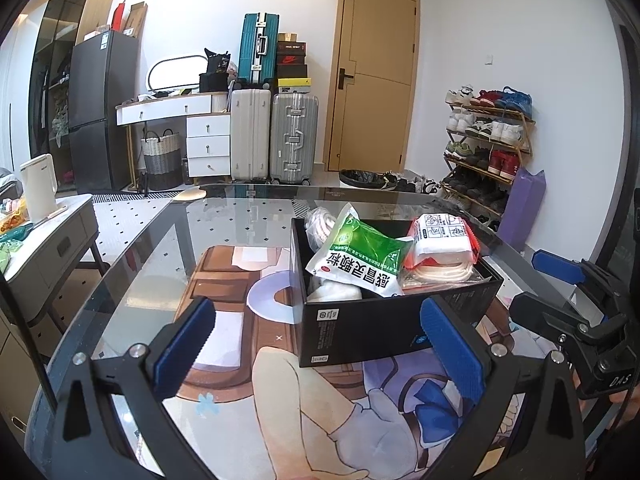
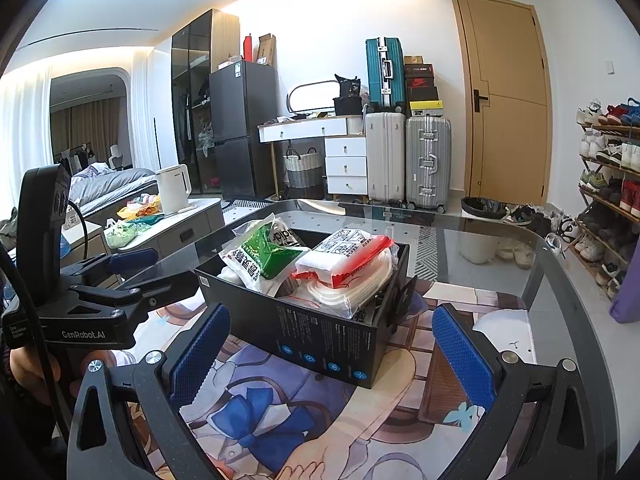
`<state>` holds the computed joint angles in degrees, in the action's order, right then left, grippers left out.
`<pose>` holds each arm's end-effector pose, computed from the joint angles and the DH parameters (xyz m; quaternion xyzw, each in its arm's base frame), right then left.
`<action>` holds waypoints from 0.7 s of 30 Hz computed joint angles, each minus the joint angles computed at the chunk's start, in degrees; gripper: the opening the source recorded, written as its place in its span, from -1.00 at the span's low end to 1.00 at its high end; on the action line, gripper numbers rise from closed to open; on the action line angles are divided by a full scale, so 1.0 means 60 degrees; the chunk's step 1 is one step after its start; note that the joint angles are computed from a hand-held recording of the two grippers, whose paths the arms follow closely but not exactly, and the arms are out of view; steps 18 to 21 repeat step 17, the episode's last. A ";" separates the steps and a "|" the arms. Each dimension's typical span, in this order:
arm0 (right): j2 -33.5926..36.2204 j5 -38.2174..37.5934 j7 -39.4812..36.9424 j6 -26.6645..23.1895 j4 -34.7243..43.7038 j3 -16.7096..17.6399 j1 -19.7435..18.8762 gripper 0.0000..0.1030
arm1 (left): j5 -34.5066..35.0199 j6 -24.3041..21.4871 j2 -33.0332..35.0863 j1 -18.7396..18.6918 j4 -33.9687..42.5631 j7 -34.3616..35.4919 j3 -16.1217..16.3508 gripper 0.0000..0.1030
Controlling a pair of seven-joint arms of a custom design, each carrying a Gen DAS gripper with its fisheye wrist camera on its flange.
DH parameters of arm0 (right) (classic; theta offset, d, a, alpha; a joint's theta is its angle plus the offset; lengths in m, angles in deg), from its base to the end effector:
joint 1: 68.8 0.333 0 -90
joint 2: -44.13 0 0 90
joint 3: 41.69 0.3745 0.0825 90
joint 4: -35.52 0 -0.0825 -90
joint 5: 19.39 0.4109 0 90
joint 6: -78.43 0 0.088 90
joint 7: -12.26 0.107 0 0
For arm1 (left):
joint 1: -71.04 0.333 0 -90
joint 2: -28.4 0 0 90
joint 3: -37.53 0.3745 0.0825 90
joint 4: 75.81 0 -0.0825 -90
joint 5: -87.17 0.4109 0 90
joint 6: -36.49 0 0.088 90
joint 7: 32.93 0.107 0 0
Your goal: Organize soft objects
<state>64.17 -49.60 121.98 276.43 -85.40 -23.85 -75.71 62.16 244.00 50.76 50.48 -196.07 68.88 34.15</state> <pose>0.6345 0.1625 0.4109 -0.7216 0.4985 -0.2459 0.4127 0.6252 -0.2138 0.3977 -0.5741 0.6306 -0.4226 0.3070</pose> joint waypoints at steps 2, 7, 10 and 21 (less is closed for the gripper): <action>0.0000 0.0012 0.0002 0.0003 0.0002 -0.0019 0.0021 0.99 | -0.0046 0.0019 -0.0006 -0.0064 -0.0004 0.0068 0.0038 1.00; -0.0001 0.0015 -0.0001 0.0012 0.0000 -0.0045 0.0046 0.99 | -0.0088 0.0023 0.0001 -0.0075 0.0006 0.0111 0.0033 1.00; -0.0003 0.0021 -0.0006 0.0017 -0.0001 -0.0059 0.0059 0.99 | -0.0111 0.0018 0.0000 -0.0080 0.0006 0.0127 0.0034 1.00; -0.0004 0.0018 0.0000 0.0020 -0.0003 -0.0065 0.0067 0.99 | -0.0142 -0.0005 0.0019 -0.0141 0.0040 0.0206 0.0079 1.00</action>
